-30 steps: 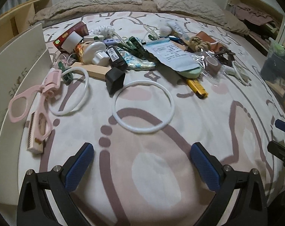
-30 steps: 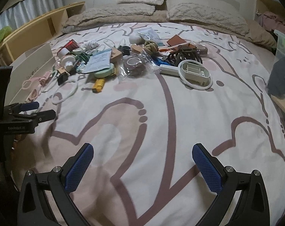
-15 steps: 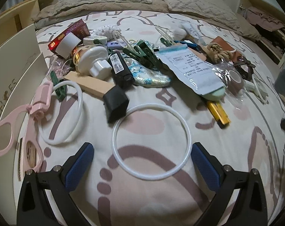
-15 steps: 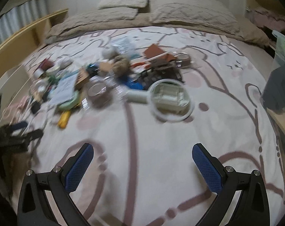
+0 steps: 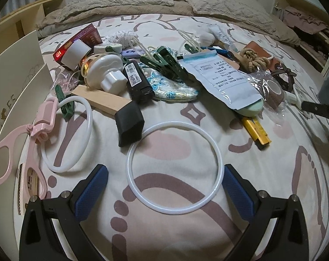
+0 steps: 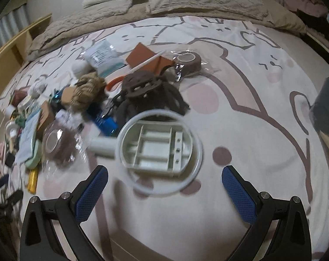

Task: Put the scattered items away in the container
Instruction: 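Close the left tool on one white ring while the right tool grasps another white ring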

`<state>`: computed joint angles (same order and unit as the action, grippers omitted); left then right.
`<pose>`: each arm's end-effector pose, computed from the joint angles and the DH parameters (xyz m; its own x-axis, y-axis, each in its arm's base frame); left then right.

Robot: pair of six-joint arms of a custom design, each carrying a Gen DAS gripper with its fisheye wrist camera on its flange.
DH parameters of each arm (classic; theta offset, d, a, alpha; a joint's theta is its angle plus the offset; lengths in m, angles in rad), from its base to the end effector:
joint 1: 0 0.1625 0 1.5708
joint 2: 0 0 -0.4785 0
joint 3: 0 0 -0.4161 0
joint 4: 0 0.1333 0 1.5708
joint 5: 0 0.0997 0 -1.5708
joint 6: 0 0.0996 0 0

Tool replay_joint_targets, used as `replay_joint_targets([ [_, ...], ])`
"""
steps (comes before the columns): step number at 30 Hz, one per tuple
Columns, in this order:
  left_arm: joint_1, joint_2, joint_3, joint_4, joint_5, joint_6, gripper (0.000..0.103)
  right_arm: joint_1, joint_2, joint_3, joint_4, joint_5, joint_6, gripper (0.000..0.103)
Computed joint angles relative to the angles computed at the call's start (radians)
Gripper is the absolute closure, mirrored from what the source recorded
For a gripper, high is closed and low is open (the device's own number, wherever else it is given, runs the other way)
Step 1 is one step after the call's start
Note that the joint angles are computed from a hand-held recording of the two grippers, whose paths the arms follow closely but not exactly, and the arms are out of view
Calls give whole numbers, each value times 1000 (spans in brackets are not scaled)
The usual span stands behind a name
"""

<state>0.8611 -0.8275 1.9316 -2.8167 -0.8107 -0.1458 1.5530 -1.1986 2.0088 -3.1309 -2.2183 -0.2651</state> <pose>-0.2508 -0.6018 0.0858 -0.7004 0.2851 -0.6543 0.5491 0.8009 -0.2389 0.0627 -0.5892 0.3166 -0.7660 0.2187 0.6045 -0.1945 0.8175 -0.5421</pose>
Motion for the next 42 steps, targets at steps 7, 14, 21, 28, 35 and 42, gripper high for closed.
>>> replay_joint_targets([
  [7,3,12,-2,-34,4,16,0,-23,8,-48,57,61,59,0],
  [14,8,17,2,-80,-6,37,0,-11,37,-87,87,24,62,0],
  [21,0,16,20,-131,-2,68,10,-3,41,-64,37,39,33,12],
  [28,4,13,27,-163,-27,89,18,15,35,-27,-31,-3,-15,18],
  [35,9,6,34,-179,-49,87,19,35,12,48,-83,-16,-54,18],
  [42,7,-5,46,-187,-56,82,19,51,-47,132,-116,13,-27,18],
])
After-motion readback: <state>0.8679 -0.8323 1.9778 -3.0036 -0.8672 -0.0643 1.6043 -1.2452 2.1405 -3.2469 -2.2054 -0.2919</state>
